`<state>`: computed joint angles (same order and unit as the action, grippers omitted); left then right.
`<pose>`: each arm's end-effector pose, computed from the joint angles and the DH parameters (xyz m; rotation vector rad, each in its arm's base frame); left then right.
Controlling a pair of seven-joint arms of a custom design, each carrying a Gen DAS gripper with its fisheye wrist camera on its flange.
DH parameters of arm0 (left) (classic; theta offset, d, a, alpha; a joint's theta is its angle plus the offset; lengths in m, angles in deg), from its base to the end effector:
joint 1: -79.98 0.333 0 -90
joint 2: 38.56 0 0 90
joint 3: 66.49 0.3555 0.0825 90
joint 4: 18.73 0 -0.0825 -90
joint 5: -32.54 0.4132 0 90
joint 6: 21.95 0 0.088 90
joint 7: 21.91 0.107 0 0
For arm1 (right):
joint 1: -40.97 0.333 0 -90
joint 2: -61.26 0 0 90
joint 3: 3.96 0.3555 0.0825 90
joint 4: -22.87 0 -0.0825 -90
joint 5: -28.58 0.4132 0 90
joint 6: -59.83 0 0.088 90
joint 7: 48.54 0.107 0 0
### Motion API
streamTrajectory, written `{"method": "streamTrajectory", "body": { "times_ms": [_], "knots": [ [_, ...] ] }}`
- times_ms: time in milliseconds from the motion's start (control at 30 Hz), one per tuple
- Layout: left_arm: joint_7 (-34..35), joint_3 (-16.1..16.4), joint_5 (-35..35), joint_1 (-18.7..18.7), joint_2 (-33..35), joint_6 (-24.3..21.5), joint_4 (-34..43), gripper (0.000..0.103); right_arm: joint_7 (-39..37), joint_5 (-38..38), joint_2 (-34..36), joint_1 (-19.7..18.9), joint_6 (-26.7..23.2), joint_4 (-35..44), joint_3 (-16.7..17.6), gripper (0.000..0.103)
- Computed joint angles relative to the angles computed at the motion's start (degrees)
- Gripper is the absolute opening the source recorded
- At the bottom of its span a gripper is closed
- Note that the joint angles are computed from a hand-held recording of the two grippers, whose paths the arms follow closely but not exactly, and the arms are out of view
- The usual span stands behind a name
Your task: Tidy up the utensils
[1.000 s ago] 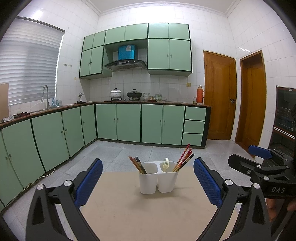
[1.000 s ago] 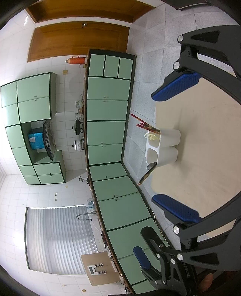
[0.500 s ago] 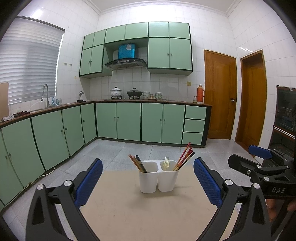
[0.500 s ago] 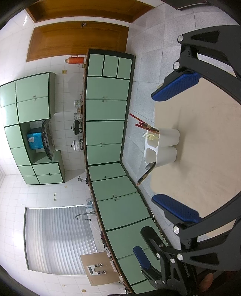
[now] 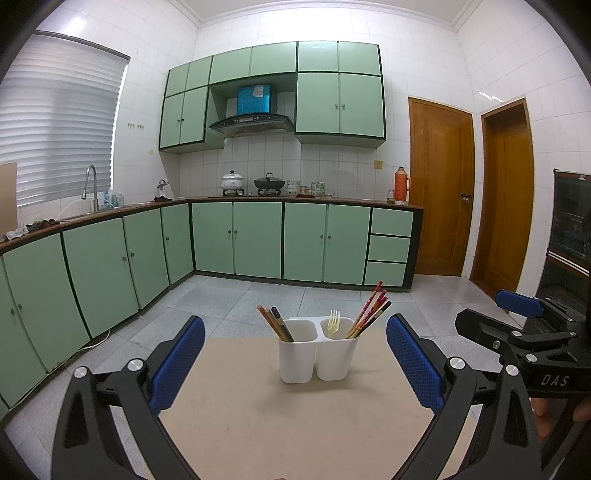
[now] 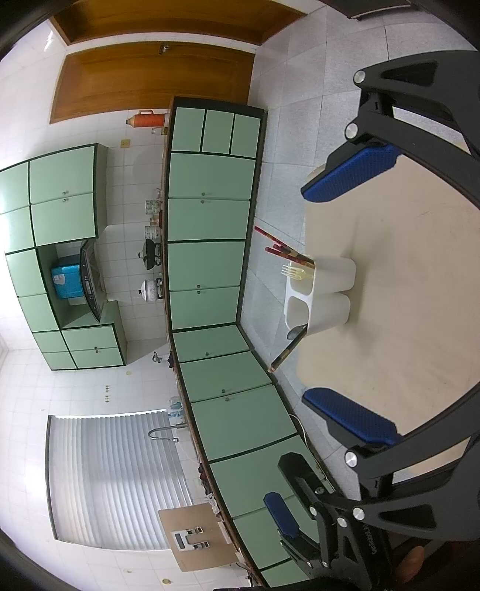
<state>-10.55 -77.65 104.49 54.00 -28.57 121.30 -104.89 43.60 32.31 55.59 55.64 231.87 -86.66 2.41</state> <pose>0.5622 -0.4157 0.6960 -1.4272 1.4253 -1.0854 0.5604 0.2147 0.7175 -1.6155 1.2185 -0.7185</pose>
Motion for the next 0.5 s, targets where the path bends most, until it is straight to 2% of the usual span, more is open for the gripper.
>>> {"method": "streamTrajectory", "body": {
  "times_ms": [500],
  "knots": [
    [0.8,0.2,-1.5,0.0,0.4,-0.1,0.7,0.097,0.4,-0.3,0.2,0.0,0.1,-0.2,0.0,0.098]
  ]
}}
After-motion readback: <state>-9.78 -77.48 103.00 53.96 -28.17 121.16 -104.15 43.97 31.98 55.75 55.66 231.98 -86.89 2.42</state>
